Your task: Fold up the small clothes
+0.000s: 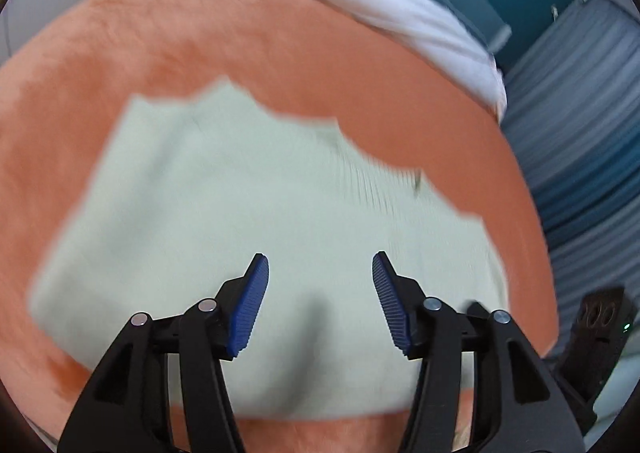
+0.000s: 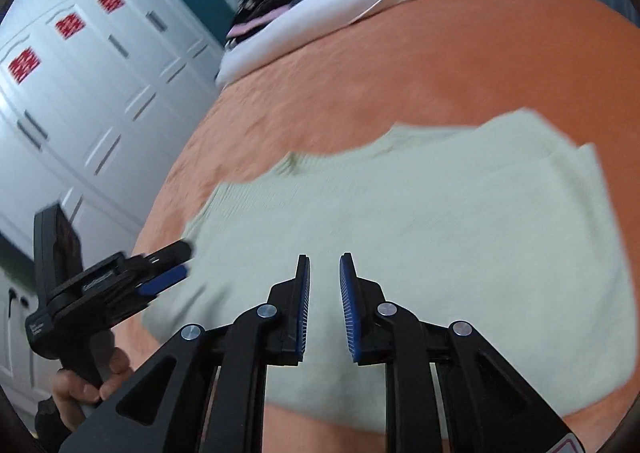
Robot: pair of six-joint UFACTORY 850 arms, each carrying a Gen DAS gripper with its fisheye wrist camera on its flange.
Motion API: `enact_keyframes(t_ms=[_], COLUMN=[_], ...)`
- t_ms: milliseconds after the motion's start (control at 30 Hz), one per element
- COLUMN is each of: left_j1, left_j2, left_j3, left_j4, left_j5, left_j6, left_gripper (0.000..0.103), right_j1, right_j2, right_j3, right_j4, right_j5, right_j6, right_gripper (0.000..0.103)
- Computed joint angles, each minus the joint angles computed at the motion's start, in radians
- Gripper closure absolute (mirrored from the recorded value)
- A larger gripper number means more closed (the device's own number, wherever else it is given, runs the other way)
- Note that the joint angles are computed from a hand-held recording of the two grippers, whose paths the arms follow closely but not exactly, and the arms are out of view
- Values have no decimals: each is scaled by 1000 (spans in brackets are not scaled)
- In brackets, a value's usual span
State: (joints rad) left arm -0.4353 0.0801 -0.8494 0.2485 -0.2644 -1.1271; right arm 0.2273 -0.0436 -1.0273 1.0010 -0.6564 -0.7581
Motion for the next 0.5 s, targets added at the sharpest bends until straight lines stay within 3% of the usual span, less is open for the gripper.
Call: enact_keyframes(t_ms=[67,100,200,267,300,367,433,467,500], left_j1=[-29,-32,4,47,77,118,118,110,105], left_j2=[-5,20,104,169,204,256,282,296,311], left_j3=[22,53,131,194,238,300,317,317,318], left_j4=[48,134,215,205,139,18,8,25,31], left_j5=[-29,-18,-55,-85,-48,-3,-1,-11,-13], left_j6=[-38,-111,-216,-228,-174,-71,-86,-138,-182], left_gripper=[53,55,55,58,74,98,99,96,81], right_j1=[42,41,-51,-161,-216,-289,-314,-309,-310], right_j2=[-3,-1,28,56,61,89,108,129,154], right_j3=[33,51,100,144,158,184,185,188,197], right_j4=[-57,-81,-123,-133,-121,-138,-132,-173,-185], right_j5=[-6,4,23,13,2,0,-21,3,25], right_j6=[30,42,84,107,92,87,85,134,153], right_gripper=[88,99,103,103,103,103,102,96,89])
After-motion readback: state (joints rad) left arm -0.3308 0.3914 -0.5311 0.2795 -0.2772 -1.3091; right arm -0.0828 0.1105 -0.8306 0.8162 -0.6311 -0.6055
